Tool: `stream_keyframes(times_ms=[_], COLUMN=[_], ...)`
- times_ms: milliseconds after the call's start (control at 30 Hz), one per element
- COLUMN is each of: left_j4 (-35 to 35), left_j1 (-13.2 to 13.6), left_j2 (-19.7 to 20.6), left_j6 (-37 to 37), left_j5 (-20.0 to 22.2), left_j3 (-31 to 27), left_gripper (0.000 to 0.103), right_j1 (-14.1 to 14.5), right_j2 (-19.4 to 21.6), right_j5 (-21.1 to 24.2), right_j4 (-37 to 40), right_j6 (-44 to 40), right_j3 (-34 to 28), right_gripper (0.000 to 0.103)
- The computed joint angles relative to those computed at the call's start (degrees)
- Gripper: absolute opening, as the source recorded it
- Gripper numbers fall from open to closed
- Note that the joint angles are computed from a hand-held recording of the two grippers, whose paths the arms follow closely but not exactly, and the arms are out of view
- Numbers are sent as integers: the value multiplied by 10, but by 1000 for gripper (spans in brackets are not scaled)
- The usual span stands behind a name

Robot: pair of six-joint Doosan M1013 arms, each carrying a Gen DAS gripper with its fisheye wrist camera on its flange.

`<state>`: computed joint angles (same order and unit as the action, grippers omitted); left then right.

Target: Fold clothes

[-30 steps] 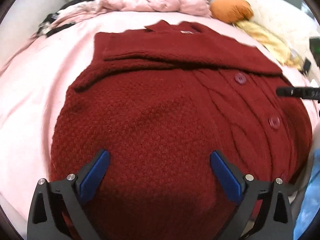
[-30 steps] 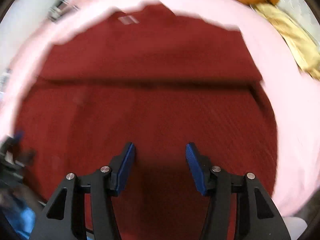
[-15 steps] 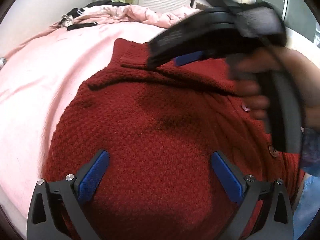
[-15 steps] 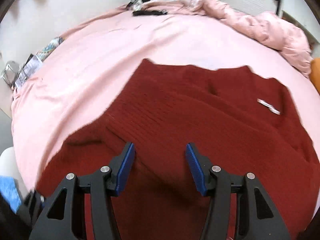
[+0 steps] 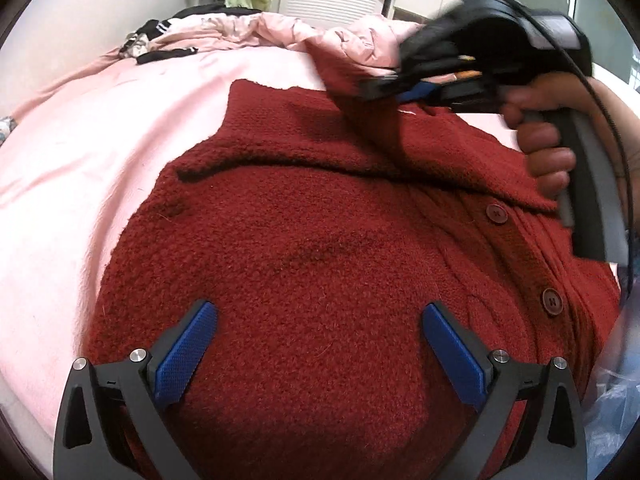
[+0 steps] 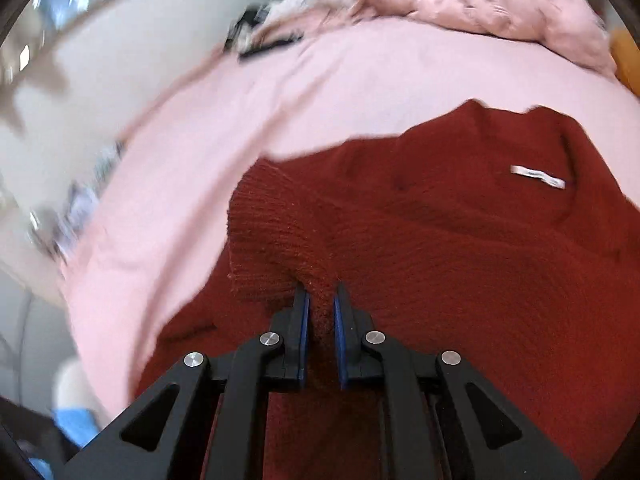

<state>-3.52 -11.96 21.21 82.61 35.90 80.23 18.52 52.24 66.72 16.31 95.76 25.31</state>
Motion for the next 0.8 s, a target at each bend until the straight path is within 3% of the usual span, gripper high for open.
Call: stream_keyframes(times_ms=[233, 400, 533, 667, 800], left_j4=[38, 54, 74, 96, 112], left_j1=[-7, -11, -17, -20, -23], left_j2=[-1, -5, -8, -7, -5], left_j6=[-26, -42, -63, -84, -100], left_j5=[-7, -9, -9, -6, 1], left_j3=[5, 9, 15, 14, 10], left_gripper=[103, 103, 103, 103, 103], right_j1=[-56, -125, -180, -232, -264], right_j2=[-110, -189, -250, -299, -326], right_j5=[-94, -106, -126, -137, -134], right_j4=[-107, -228, -277, -322, -370], right_j6=[89, 169, 254, 309, 362], right_j3=[187, 301, 387, 449, 479], right_gripper=[11, 11, 11, 11, 11])
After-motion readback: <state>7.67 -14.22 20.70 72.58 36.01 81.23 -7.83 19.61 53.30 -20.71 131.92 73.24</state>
